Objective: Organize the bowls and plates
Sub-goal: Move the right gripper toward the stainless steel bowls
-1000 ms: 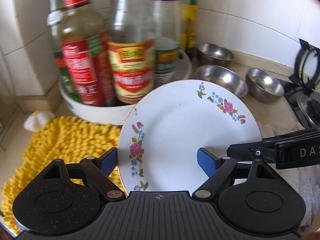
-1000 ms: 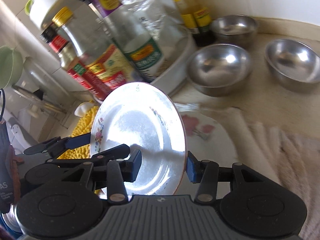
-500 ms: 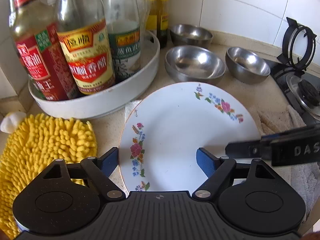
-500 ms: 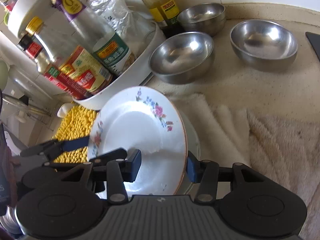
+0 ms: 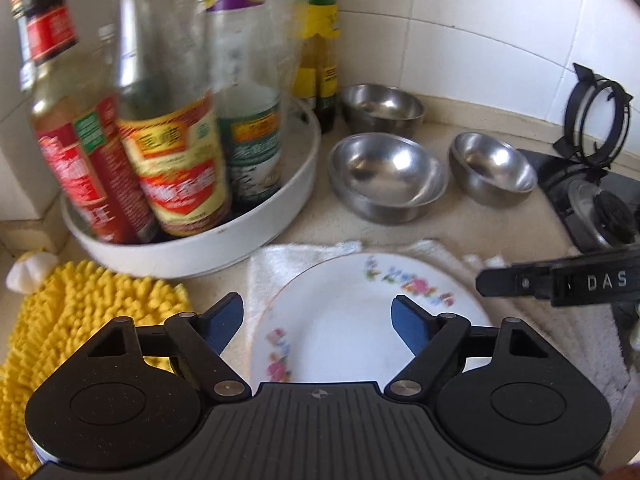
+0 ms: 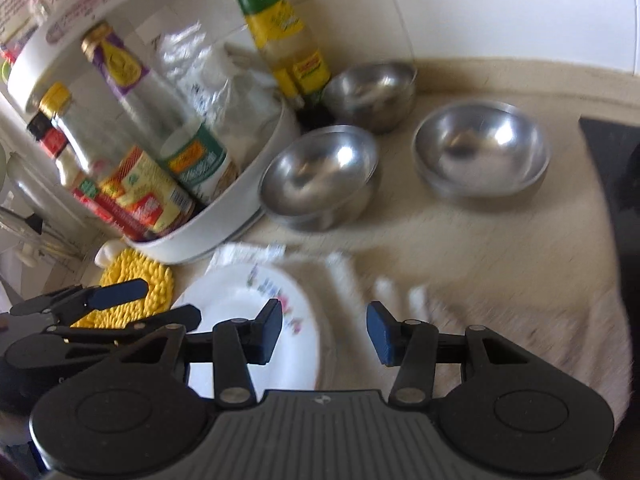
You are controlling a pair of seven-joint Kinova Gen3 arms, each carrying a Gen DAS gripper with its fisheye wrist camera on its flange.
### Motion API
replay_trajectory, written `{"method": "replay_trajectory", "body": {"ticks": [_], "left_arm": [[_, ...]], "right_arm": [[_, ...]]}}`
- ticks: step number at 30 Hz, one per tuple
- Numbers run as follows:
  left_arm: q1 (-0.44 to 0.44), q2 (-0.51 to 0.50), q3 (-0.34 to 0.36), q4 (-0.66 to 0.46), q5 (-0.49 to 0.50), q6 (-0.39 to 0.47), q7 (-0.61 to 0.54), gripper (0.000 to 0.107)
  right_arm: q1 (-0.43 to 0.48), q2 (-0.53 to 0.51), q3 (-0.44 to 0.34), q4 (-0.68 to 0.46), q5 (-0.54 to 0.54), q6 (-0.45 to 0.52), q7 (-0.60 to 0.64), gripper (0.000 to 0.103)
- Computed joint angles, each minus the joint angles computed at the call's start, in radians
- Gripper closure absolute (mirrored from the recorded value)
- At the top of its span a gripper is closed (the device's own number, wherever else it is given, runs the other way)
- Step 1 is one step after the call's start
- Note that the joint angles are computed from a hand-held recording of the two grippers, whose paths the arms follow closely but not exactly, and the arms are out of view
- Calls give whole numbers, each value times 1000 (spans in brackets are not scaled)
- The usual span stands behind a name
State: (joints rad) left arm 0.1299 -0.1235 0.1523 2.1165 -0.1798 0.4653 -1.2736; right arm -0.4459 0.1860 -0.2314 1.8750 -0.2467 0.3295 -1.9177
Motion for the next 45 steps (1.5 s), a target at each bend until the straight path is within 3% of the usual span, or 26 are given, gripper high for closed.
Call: {"method": "replay_trajectory", "body": {"ticks": [5, 10, 17, 26, 33, 45], "left_arm": [[17, 59, 18, -71, -27, -3, 36, 20], [55, 149, 0, -180, -15, 39, 87, 20], [137, 235, -50, -263, -106, 82, 281, 20], [178, 285, -80, -313, -154, 120, 357, 20], [185, 322, -86, -342, -149, 137, 338, 20], [192, 357, -100, -358, -118, 131, 289, 19]], "right_arm": [[5, 1, 39, -67, 63, 61, -22, 44], [81, 75, -1, -202, -39, 166, 92, 44], [158, 181, -28, -321, -158, 257, 222, 44], [183, 248, -35, -423, -204, 306, 338, 44], [206, 272, -45, -445, -255, 309, 384, 44], [161, 315, -12, -531, -196, 368, 362, 44]]}}
